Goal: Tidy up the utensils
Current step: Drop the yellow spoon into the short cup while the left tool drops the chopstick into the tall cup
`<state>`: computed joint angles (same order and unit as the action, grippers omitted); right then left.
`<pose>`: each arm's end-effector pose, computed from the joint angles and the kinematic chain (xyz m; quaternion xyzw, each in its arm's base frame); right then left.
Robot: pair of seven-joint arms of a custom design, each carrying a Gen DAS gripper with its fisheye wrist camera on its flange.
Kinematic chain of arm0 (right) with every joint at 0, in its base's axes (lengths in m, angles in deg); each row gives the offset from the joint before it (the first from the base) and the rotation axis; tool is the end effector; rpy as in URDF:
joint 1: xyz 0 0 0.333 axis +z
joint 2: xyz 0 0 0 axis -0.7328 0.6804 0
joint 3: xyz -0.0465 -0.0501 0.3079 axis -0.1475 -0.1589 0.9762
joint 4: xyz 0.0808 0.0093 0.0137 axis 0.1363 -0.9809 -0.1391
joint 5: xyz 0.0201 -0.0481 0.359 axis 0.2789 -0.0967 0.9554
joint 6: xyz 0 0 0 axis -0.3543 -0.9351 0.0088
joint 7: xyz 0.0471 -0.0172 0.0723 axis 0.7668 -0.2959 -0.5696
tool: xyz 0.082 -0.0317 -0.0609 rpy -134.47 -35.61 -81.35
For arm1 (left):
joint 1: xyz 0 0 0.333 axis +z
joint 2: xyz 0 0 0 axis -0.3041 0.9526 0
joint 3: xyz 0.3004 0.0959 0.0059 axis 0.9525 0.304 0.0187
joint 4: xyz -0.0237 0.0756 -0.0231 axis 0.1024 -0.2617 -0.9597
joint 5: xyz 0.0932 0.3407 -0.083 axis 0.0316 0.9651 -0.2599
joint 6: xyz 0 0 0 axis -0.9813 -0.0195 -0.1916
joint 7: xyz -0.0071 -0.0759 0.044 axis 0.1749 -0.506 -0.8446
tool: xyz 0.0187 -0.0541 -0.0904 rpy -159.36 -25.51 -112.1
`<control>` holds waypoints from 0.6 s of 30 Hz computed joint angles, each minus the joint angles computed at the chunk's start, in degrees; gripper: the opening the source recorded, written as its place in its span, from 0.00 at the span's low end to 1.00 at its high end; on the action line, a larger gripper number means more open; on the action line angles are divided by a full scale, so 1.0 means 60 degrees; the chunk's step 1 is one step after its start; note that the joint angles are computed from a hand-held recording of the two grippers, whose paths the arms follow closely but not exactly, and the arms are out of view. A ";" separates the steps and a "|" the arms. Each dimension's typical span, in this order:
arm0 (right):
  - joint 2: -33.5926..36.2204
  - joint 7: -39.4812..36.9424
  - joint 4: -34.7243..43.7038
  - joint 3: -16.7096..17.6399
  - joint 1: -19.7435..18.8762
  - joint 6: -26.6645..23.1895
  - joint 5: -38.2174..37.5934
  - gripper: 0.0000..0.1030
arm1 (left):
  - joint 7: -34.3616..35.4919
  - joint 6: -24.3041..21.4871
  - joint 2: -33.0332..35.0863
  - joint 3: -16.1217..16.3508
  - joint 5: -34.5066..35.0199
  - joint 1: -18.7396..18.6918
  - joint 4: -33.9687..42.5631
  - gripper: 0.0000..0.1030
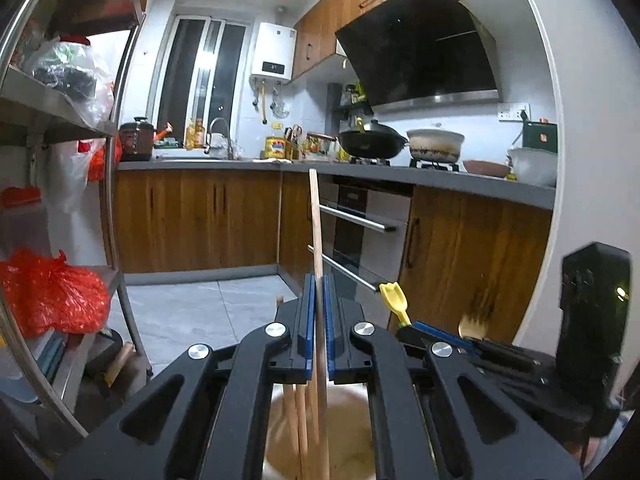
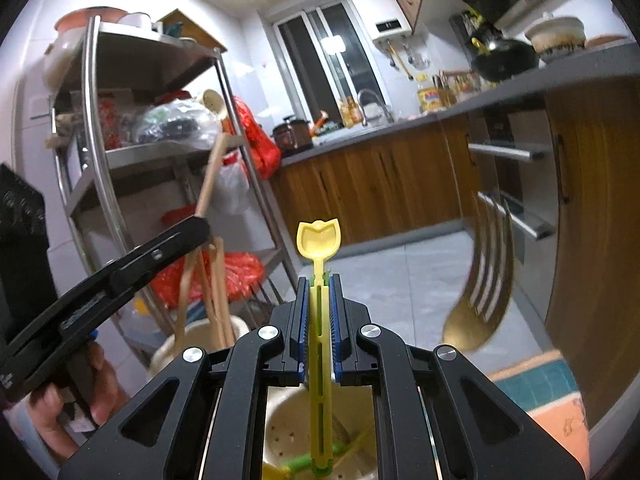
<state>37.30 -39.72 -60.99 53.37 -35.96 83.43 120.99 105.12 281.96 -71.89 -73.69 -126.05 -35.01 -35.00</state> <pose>0.6537 0.2263 0.4921 -0.6876 0.3989 -0.1004 0.5983 0.6075 -0.1014 0.5341 -0.5675 0.5285 -0.4575 0.4352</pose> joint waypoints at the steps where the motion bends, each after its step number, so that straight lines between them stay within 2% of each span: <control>1: -0.0046 0.0181 -0.0113 -0.0035 -0.0030 -0.0124 -0.0164 0.10 | -0.0077 0.0007 -0.0082 -0.0072 0.0145 0.0077 -0.0174 0.04; 7: -0.0516 -0.0303 -0.0807 -0.0135 -0.0070 -0.0181 -0.0096 0.10 | 0.0048 0.0123 -0.0768 -0.0268 0.0136 0.0172 -0.1360 0.04; 10: -0.0677 -0.0210 -0.1056 -0.0255 -0.0031 -0.0196 -0.0209 0.10 | -0.0111 -0.0076 -0.1098 -0.0460 0.0209 0.0379 -0.1874 0.04; 12: -0.0740 -0.0021 -0.1186 -0.0325 -0.0010 -0.0229 -0.0370 0.10 | 0.0348 -0.0275 -0.1213 -0.0343 -0.0279 0.0199 -0.1975 0.04; 15: -0.0865 0.0173 -0.1402 -0.0371 0.0040 -0.0132 -0.0521 0.10 | 0.1847 -0.0612 -0.1269 0.0057 -0.1972 -0.0420 -0.1719 0.04; 18: -0.1002 0.0320 -0.1607 -0.0421 0.0090 -0.0012 -0.0649 0.10 | 0.1548 -0.0596 -0.1479 -0.0287 -0.1733 -0.0083 -0.2004 0.05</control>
<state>31.29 -37.80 -70.63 50.85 -35.42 83.36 117.10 114.41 278.38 -80.77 -75.42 -136.45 -35.51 -47.03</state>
